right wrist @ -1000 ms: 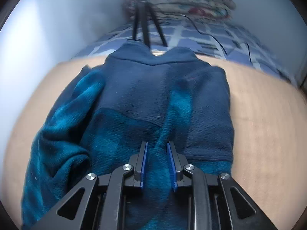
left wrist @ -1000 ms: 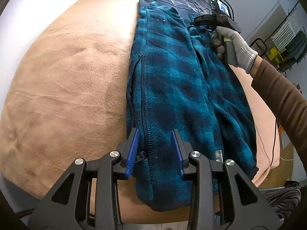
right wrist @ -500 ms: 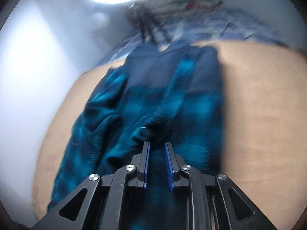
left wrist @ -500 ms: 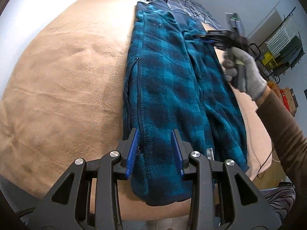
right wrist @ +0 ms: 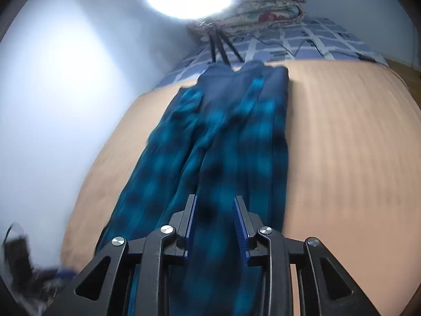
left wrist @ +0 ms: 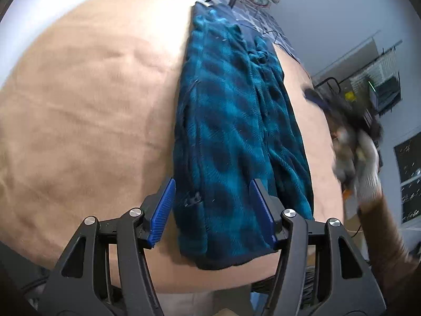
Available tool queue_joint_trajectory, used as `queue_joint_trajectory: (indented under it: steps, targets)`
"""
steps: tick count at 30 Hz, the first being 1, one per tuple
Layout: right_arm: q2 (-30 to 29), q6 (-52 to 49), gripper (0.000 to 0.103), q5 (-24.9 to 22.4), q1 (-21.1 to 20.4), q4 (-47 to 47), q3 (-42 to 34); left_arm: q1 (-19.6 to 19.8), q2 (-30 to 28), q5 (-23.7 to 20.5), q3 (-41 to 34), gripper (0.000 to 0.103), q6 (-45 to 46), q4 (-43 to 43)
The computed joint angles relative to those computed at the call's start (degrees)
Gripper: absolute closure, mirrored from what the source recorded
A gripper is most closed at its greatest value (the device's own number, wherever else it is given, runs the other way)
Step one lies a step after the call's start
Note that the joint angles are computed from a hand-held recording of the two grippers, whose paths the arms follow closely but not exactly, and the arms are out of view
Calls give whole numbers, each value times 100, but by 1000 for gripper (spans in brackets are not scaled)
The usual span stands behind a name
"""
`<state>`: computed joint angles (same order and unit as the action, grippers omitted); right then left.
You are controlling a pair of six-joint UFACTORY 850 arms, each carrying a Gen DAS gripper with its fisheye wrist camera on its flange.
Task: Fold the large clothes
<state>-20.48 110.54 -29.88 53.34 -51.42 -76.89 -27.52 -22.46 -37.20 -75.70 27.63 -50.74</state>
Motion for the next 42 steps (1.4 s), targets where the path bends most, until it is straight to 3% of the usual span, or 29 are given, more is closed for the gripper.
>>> queue_joint_trajectory:
  steps: [3, 9, 11, 12, 13, 15, 17, 20, 23, 28, 32, 33, 35, 36, 37, 39, 41, 42]
  targets:
    - [88, 294, 74, -265, 537, 5, 56, 126, -179, -448, -43, 43, 67, -310]
    - [-432, 349, 75, -803, 1381, 334, -415, 156, -429, -924, 111, 43, 181, -706]
    - [-653, 411, 75, -797, 1501, 377, -595, 141, -500, -987, 198, 57, 155, -855]
    - [-733, 525, 75, -753, 1540, 344, -641, 118, -521, -1029, 235, 84, 230, -948]
    - [-812, 596, 76, -727, 1566, 336, -692, 71, -503, -926, 246, 90, 254, -867]
    - [-1023, 566, 77, -648, 1589, 454, -893, 31, -344, -722, 351, 93, 369, -855]
    - [-1235, -62, 77, -515, 1623, 794, -1188, 75, -121, -618, 517, 94, 581, -994]
    - [-1615, -1259, 77, -953, 1704, 1480, -1650, 20, -51, -341, 587, 94, 391, -435]
    - [-1339, -1366, 77, -562, 1619, 1645, -1341, -25, -96, -228, 598, 94, 362, -353]
    - [-738, 41, 70, -762, 1762, 285, -781, 23, 26, -273, 683, 90, 591, -529]
    - [-753, 424, 71, -976, 1727, 245, -725, 54, 61, -303, 721, 90, 645, -611]
    - [-816, 431, 72, -778, 1700, 287, -716, 73, 53, -314, 720, 87, 683, -625]
    - [-1078, -40, 72, -433, 1634, 637, -939, 124, 51, -322, 743, 68, 759, -728]
    - [-1276, -403, 72, -502, 1654, 914, -1171, 140, 64, -275, 783, 55, 832, -864]
    - [-1575, -844, 71, -810, 1698, 1154, -1504, 144, 56, -214, 805, 54, 878, -962]
    - [-1753, -1355, 71, -1218, 1747, 1306, -1823, 123, -59, -337, 722, 54, 808, -863]
    - [-1432, -1331, 72, -830, 1669, 1548, -1495, 113, -156, -554, 690, 56, 920, -970]
    - [-1282, -1205, 71, -733, 1674, 1505, -1333, 84, -160, -595, 691, 69, 962, -934]
